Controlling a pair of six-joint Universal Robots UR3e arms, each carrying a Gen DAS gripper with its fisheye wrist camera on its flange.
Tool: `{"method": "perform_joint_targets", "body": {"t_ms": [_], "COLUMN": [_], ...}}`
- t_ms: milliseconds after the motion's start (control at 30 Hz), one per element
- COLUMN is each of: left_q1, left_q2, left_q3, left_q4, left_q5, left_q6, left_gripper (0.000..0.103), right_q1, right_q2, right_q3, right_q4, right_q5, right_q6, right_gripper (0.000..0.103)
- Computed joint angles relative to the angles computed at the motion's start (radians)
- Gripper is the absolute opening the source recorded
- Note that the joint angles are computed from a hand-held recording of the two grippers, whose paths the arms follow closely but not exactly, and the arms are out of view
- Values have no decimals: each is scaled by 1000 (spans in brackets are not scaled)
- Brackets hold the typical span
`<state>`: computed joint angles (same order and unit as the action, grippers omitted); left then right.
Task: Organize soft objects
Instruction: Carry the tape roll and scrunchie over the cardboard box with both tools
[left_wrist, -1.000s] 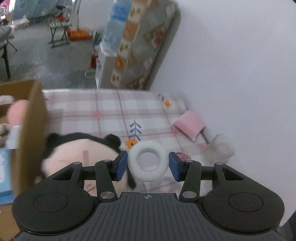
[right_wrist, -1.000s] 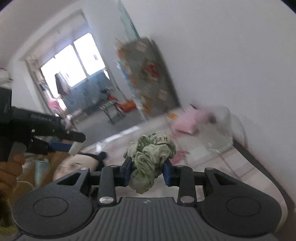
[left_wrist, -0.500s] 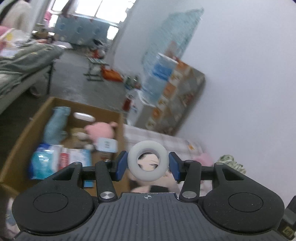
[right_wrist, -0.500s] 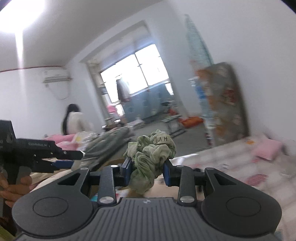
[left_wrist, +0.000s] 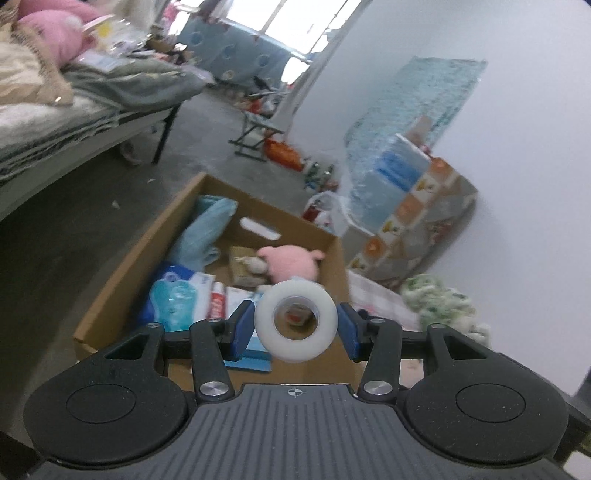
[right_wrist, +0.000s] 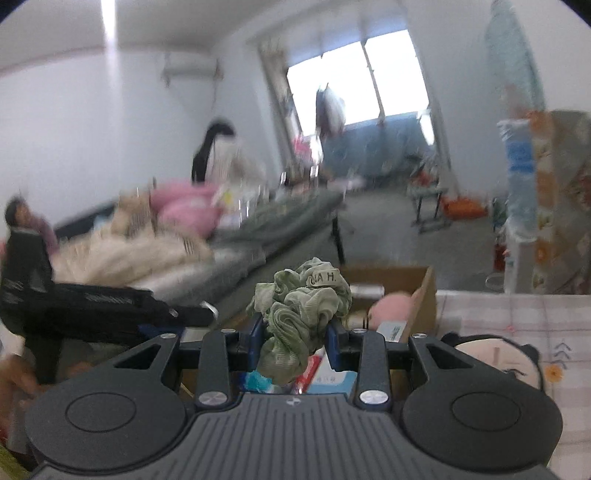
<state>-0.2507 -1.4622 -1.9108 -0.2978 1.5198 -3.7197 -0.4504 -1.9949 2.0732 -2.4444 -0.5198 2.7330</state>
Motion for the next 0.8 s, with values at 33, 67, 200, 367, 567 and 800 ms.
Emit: {"method": "perform_joint_targets", "body": {"t_ms": [33, 67, 200, 367, 567, 800], "left_q1": [17, 37, 111, 184, 250, 276], "left_q2": [-7, 6, 21, 34, 49, 38], "left_q3": [-10, -33, -102, -165, -208, -218], "left_q4": [11, 18, 53, 86, 113, 127], "left_q5": [-10, -26, -87, -146, -205, -236], "left_q6": [1, 5, 9, 20, 34, 36], "left_gripper": [47, 47, 47, 47, 47, 47], "right_q1": [70, 146, 369, 546, 679, 703], "right_q2": [71, 166, 438, 699, 845, 835], "right_q3": [-47, -118, -359, -626, -737, -685], "right_q4": [-33, -45, -43, 44, 22, -76], "right_q5": [-65, -136, -421, -720, -1037, -1085], "right_q6": [21, 29, 26, -49, -162, -217], "right_gripper": [64, 64, 64, 64, 79, 84]}}
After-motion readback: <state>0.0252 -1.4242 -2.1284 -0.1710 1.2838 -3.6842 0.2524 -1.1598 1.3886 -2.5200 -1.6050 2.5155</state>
